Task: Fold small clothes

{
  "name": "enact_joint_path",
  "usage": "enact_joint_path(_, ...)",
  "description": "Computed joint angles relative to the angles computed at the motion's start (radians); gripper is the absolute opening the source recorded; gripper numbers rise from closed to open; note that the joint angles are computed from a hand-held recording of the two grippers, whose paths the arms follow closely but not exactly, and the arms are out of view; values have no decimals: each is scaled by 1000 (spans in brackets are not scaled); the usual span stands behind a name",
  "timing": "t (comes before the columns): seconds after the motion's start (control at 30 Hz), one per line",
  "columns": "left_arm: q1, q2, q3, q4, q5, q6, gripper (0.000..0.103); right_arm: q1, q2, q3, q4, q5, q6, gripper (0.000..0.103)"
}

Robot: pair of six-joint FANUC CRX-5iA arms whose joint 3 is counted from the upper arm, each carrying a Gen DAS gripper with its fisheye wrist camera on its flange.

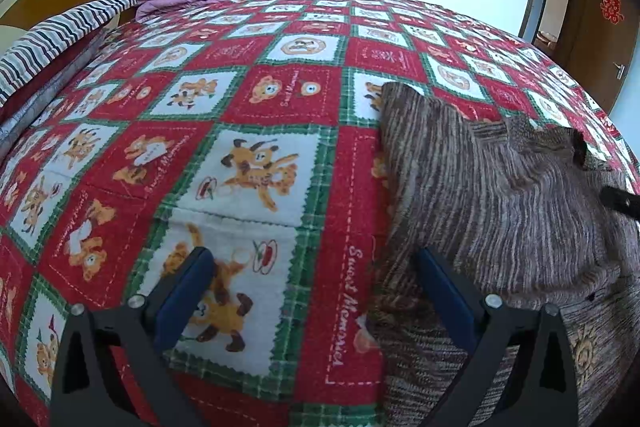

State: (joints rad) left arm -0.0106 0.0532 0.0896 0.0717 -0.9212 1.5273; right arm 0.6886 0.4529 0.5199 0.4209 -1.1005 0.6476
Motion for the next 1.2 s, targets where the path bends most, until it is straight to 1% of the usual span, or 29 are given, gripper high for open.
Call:
enact_joint_path(0.07,1,1,0,1,0,-1,103,16,-37,-78,62,20,-48,58)
enact_joint_path(0.1,-1,1,1,-1,0,0,103,23,-66,-121,69,55,-69,58)
enact_joint_path(0.17,-6,5,11,-18,-10,9,103,32,-109,-178,46,126,-76,58)
enact_joint_path(0.2,-11,5,15,-31,-14,18,103,45,-123,-199,48,149,-66,58)
enact_joint_path(0.3,-19,-6,18,-76,-12,71,103,73,-121,-185,-3,139,33,58)
enact_joint_path(0.33,-13,-14,5,-65,1,64,103,82,-131,-198,-8,145,42,58)
enact_joint_path(0.37,-2,-19,-8,-31,9,36,103,92,-156,-238,-1,165,37,58)
enact_joint_path(0.43,44,-24,-44,102,13,-58,103,104,-200,-316,40,199,-7,58)
enact_joint_path(0.47,64,-32,-65,160,27,-95,103,105,-215,-342,52,202,-22,58)
enact_joint_path(0.5,70,-39,-76,186,42,-115,103,108,-232,-375,75,198,-45,58)
enact_joint_path(0.53,71,-47,-77,187,66,-132,103,108,-242,-397,93,198,-61,58)
enact_joint_path(0.6,57,-37,-40,168,74,-151,103,104,-264,-447,112,207,-94,58)
enact_joint_path(0.67,42,9,27,200,40,-193,103,96,-291,-497,120,261,-129,58)
enact_joint_path(0.7,28,39,68,194,12,-208,103,95,-300,-513,132,279,-149,58)
enact_joint_path(0.73,7,66,113,155,-14,-203,103,96,-299,-516,138,280,-155,58)
enact_joint_path(0.77,-34,101,172,64,-27,-160,103,99,-298,-519,147,278,-160,58)
enact_joint_path(0.8,-61,123,207,-2,-36,-121,103,103,-292,-520,162,270,-164,60)
enact_joint_path(0.83,-79,144,233,-37,-52,-102,103,109,-286,-517,175,259,-163,60)
enact_joint_path(0.9,-129,207,330,-196,-132,12,103,118,-276,-507,185,241,-149,67)
enact_joint_path(0.93,-128,216,339,-224,-150,42,103,120,-275,-509,188,240,-146,68)
enact_joint_path(0.97,-112,213,318,-198,-136,81,103,122,-274,-510,190,240,-141,70)
enact_joint_path(1.0,-81,202,292,-142,-129,83,103,123,-274,-510,190,234,-140,70)
enact_joint_path(1.03,-65,198,280,-113,-127,86,103,122,-275,-512,188,237,-141,70)
enact_joint_path(1.1,-32,185,251,-44,-138,71,103,118,-287,-524,181,256,-147,70)
enact_joint_path(1.17,-12,134,187,18,-133,20,103,110,-311,-537,153,284,-146,70)
enact_joint_path(1.2,-12,112,162,29,-127,-1,103,107,-324,-543,136,288,-148,70)
